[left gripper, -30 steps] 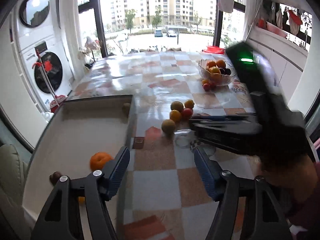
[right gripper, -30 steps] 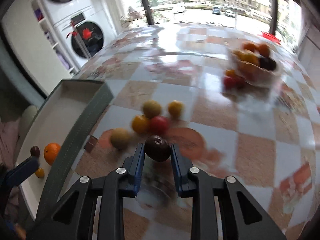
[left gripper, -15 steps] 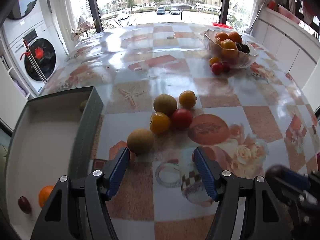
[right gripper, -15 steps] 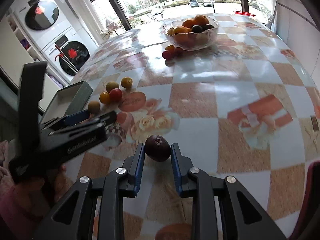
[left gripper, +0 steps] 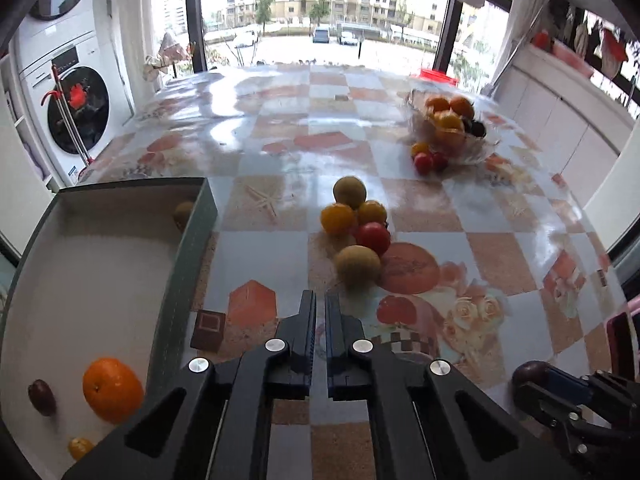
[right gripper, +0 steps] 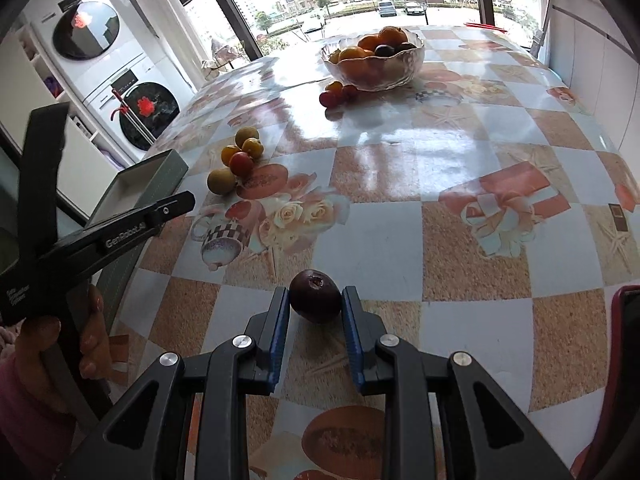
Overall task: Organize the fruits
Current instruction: 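Grasp the dark plum with the right tool while the left tool grasps the yellow-green fruit, then carry the plum with the right tool while the left tool carries the yellow-green fruit to the tray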
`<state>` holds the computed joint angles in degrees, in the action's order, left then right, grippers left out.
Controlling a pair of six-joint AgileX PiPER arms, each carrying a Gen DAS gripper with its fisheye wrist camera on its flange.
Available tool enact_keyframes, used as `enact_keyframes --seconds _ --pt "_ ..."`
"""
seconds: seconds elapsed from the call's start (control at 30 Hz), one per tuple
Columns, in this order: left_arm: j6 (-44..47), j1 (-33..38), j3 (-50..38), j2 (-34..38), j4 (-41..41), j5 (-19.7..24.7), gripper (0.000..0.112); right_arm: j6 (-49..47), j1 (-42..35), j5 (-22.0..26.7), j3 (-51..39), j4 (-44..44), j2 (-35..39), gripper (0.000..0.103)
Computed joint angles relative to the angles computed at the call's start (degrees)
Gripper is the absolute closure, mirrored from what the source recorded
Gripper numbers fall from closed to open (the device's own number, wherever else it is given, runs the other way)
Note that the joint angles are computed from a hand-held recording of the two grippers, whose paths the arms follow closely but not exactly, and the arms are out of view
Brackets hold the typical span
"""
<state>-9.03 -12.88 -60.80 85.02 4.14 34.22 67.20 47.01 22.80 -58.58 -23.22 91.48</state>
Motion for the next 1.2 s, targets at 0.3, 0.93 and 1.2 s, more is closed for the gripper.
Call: enact_keyframes --seconds 0.3,0.93,1.2 --pt "-10.8 -4.0 1.5 -0.5 11.4 -5.2 0.018 1.3 -0.3 -2.0 1.6 -0.6 -0.7 0.074" --pt "-3.1 -2.8 2.7 -2.5 2.7 -2.6 0.086 0.6 -0.2 -1.4 1.8 0.1 -1.2 0.074" --pt "1.8 1.0 9.7 -17.5 0.8 0.2 0.086 -0.6 2.7 3.1 -3.1 1.0 0.9 0.073"
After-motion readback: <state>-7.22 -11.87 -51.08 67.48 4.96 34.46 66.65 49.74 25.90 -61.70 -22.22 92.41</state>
